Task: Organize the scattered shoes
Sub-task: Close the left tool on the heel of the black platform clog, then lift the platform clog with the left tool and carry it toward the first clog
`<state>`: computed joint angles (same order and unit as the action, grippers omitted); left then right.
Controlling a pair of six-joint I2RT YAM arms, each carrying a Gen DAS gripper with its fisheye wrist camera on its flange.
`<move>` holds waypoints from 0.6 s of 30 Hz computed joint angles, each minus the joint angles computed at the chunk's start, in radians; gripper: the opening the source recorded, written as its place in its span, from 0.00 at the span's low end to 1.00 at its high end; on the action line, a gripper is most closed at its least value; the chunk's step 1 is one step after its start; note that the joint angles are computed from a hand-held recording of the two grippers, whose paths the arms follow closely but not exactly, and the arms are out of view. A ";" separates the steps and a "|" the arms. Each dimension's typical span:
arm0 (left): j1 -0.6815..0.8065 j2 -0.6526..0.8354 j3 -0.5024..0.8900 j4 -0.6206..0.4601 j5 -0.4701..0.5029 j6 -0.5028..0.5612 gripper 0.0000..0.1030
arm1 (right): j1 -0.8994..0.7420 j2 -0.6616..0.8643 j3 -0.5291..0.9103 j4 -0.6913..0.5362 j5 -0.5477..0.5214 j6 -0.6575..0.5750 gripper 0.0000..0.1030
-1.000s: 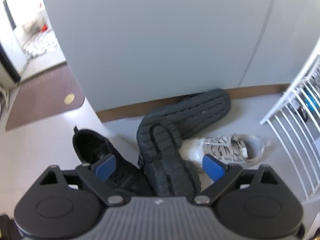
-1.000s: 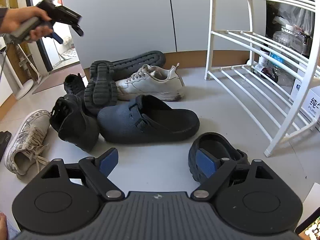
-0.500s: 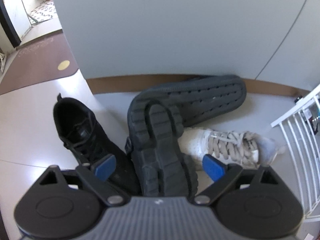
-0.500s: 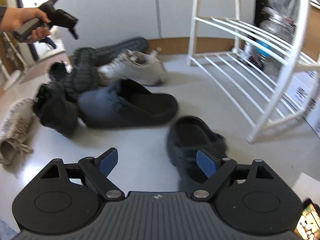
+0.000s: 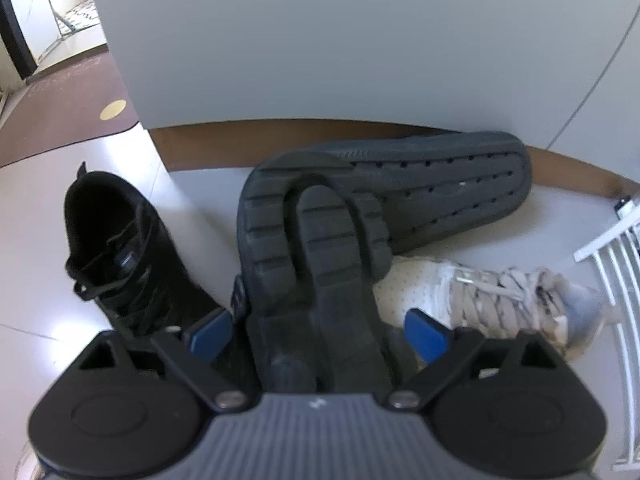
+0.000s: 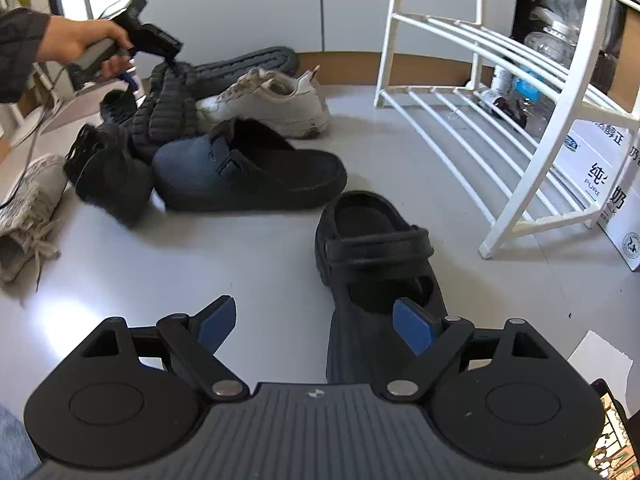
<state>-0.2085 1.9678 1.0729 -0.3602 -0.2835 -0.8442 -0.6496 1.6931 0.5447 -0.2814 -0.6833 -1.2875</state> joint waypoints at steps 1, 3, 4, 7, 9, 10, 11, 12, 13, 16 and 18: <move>0.004 0.007 -0.004 0.014 0.005 -0.004 0.92 | -0.004 0.005 0.003 -0.004 0.004 -0.009 0.87; 0.011 0.020 -0.009 0.039 0.015 -0.009 0.92 | -0.004 0.013 0.011 -0.013 0.014 -0.018 0.87; 0.013 0.029 -0.011 0.056 0.019 -0.008 0.92 | -0.005 0.017 0.013 -0.016 0.021 -0.026 0.87; 0.012 0.071 0.014 0.076 0.007 0.014 0.92 | -0.014 0.024 0.015 -0.025 0.037 -0.058 0.87; 0.011 0.091 0.025 0.085 -0.002 -0.001 0.95 | -0.021 0.030 0.023 -0.043 0.051 -0.081 0.87; 0.009 0.101 0.032 0.087 -0.011 -0.003 0.96 | -0.026 0.031 0.028 -0.056 0.054 -0.097 0.87; 0.007 0.114 0.043 0.084 -0.019 -0.002 0.96 | -0.031 0.031 0.031 -0.065 0.055 -0.111 0.87; 0.005 0.124 0.053 0.077 -0.029 -0.007 0.97 | -0.039 0.028 0.032 -0.066 0.052 -0.116 0.87; 0.004 0.134 0.063 0.069 -0.039 -0.012 0.97 | -0.046 0.026 0.034 -0.064 0.051 -0.109 0.87; 0.000 0.174 0.109 0.014 -0.065 -0.066 0.96 | -0.047 0.037 0.042 -0.062 0.058 -0.086 0.87; 0.000 0.193 0.129 -0.012 -0.071 -0.100 0.96 | -0.047 0.041 0.040 -0.060 0.061 -0.101 0.87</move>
